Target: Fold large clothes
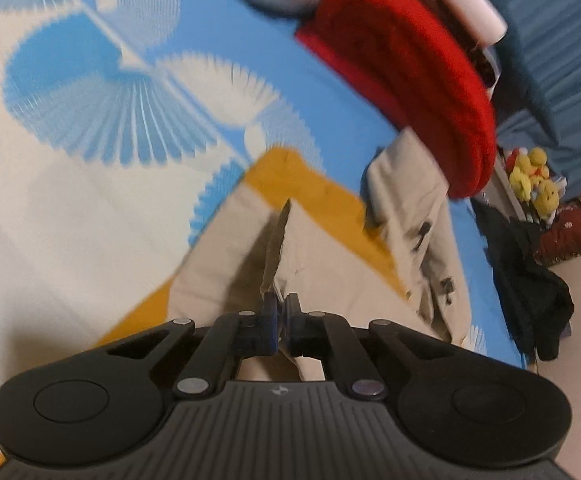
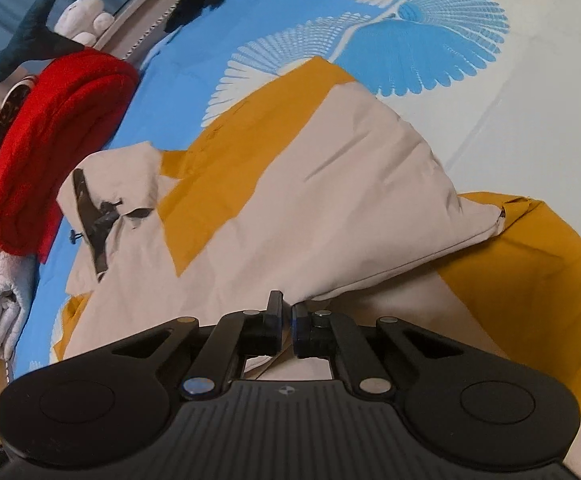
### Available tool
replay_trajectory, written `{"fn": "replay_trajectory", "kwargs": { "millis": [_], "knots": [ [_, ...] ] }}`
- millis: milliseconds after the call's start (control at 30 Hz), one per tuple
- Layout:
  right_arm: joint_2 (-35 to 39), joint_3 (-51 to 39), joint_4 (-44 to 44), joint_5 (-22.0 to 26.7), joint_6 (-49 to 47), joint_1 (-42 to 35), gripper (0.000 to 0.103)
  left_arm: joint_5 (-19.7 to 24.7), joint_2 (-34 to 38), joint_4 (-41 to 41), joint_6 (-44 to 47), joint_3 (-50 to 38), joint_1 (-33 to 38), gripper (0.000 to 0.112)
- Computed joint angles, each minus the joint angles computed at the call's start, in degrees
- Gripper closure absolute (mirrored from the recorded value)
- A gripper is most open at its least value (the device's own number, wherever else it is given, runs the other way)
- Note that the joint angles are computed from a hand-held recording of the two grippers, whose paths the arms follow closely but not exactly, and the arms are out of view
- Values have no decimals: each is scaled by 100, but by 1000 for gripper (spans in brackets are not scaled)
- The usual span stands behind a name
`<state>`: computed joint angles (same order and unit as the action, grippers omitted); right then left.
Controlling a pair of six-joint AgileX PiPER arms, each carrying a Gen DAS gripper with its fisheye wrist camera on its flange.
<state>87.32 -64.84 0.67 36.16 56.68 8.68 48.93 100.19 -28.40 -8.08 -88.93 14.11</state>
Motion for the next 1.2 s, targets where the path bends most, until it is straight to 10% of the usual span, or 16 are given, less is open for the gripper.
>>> {"fn": "replay_trajectory", "kwargs": {
  "millis": [267,400,533,733,833,967,1200],
  "knots": [
    [106,-117,-575,932,280,482,93,466,-249,1861,-932,129,-437,103],
    [-257,54,-760,934,470,588,90,-196,-685,2899,-1269,328,-833,92],
    [-567,115,-2144,747,1101,1089,88,-771,-924,2725,-538,626,-1064,77],
    [-115,100,-1464,377,175,373,77,894,246,1306,-393,14,-421,79],
    [409,-226,-1001,1172,-86,76,78,900,224,1445,-504,-114,-482,77],
    [248,-187,-1221,894,-20,112,78,308,-64,1934,-382,-13,-797,66],
    [304,-424,-1125,1309,53,-82,77,1026,267,1908,-760,-408,-653,67]
  ]
}}
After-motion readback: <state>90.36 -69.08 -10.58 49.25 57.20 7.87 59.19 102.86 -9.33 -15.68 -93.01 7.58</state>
